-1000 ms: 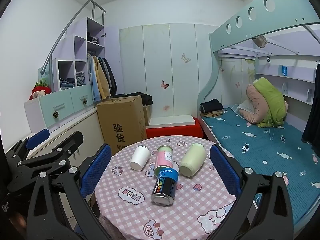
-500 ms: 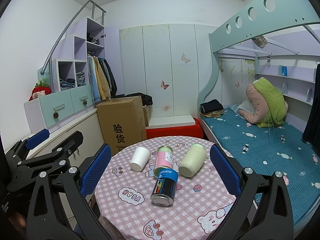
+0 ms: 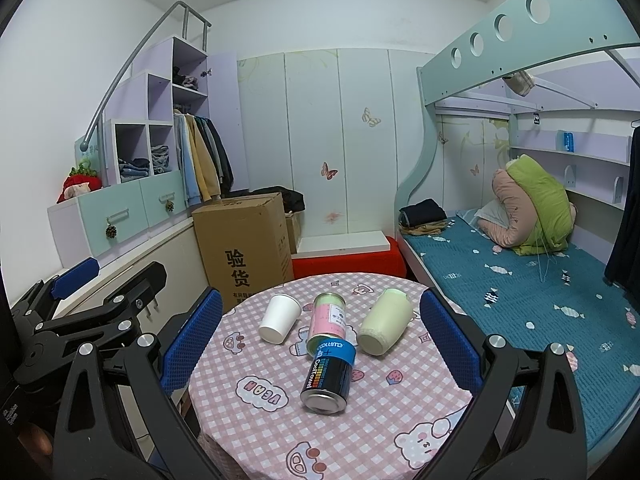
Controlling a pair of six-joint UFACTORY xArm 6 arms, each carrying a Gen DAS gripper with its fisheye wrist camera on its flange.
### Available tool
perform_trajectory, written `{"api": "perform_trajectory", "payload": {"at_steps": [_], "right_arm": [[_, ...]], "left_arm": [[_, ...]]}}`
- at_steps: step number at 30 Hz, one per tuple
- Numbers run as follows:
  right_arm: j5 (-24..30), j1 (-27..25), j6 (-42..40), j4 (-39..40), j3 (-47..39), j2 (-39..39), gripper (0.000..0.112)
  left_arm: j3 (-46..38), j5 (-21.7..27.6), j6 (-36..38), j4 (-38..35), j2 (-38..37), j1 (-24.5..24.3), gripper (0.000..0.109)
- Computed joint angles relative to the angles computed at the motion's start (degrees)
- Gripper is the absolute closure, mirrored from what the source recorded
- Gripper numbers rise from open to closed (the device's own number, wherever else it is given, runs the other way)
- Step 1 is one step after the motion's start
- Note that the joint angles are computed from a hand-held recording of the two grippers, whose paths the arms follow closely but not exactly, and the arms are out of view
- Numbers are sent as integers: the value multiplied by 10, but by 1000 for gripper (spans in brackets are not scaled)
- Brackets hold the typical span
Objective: Flip cup upright
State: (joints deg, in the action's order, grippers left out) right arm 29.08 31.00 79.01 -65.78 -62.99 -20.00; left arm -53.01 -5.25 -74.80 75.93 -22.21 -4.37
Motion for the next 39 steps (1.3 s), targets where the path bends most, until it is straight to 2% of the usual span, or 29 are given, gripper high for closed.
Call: {"api": "perform_trajectory", "payload": {"at_steps": [2,6,18,26,32,39], "right_arm": [[0,0,-4,5,-3,3,17],[-1,-2,-13,16,-9,8,17],[-27,-27,-23,35,-6,19,17],[-52,-53,-44,67,-8,41,17],[-72,-74,-68,99,-17,67,17],[-92,-98,-117,161,-26,105,17]], "left_arm": [[8,3,39,-39,-5,-3,10],[1,11,56,-57,7,-12,10],[-30,19,-3,6,45,-17,10],[-51,32,24,-19,86,-30,10],[-68,42,88,-85,123,-40,10],[-92,59,216,-218,185,-61,10]]}}
